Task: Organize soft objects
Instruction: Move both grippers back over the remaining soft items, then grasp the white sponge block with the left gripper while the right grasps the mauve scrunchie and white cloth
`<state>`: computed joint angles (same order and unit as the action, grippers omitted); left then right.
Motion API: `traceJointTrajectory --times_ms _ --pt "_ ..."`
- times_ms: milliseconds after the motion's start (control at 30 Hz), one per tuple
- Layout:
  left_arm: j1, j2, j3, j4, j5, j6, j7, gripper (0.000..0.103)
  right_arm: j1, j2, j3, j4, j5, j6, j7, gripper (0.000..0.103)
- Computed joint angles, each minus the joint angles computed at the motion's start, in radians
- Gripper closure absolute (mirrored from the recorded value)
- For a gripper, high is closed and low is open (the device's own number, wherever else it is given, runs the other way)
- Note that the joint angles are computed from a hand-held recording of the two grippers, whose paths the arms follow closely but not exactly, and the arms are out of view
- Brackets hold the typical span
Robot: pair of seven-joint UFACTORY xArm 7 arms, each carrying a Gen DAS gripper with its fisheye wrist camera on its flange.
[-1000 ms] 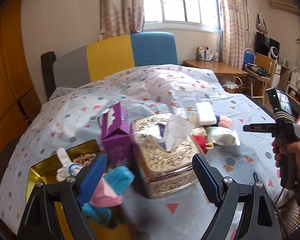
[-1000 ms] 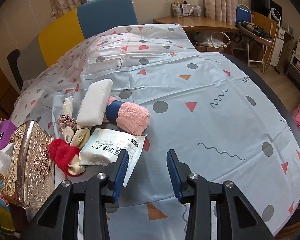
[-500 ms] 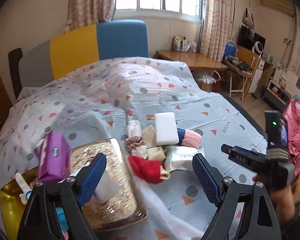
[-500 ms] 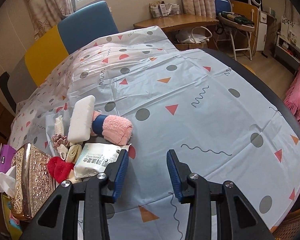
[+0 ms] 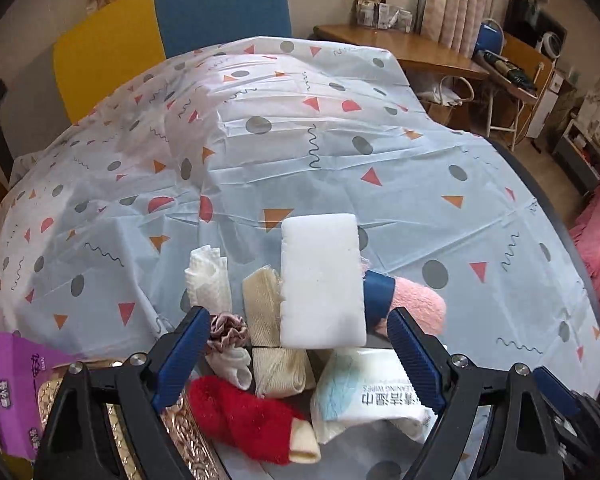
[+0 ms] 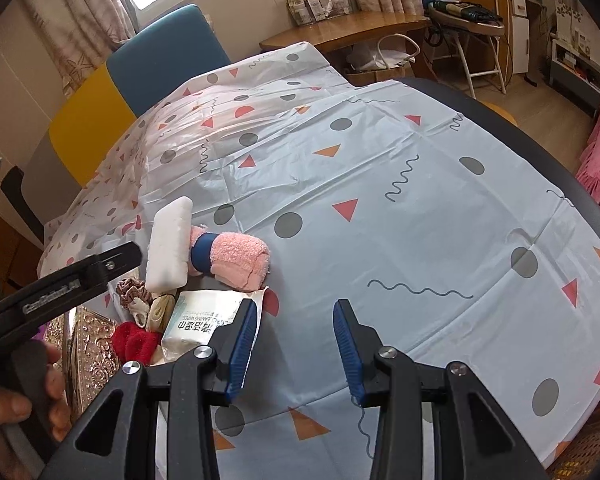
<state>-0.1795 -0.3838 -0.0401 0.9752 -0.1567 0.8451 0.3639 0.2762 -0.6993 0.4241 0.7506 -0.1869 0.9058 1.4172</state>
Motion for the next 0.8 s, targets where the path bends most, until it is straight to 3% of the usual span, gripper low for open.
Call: traceJointTrajectory --times_ms 267,333,367,533,800 --pt "-0.002 0.104 -0.024 0.039 0.023 -0.02 -0.037 0.013 0.005 0.001 -0.012 -0.009 0.012 -0.021 -0.006 0.063" --pt "-0.01 0.118 -0.02 0.038 0.009 -0.007 -0.02 0.042 0.005 0.003 -0.014 -0.009 0.016 -0.016 -0.007 0.063" --pt "-0.015 0.129 -0.017 0.047 0.0 0.021 -0.002 0.048 0.004 0.003 -0.013 -0.009 0.015 -0.014 -0.007 0.063" --pt "-0.016 0.067 0.022 0.015 -0.098 0.012 0.055 0.05 0.004 0.004 -0.009 -0.007 0.01 -0.003 -0.009 0.063" --pt "0.021 0.002 0.109 0.114 -0.227 0.118 0.137 0.05 0.018 0.03 -0.012 -0.003 0.006 -0.034 -0.042 0.063"
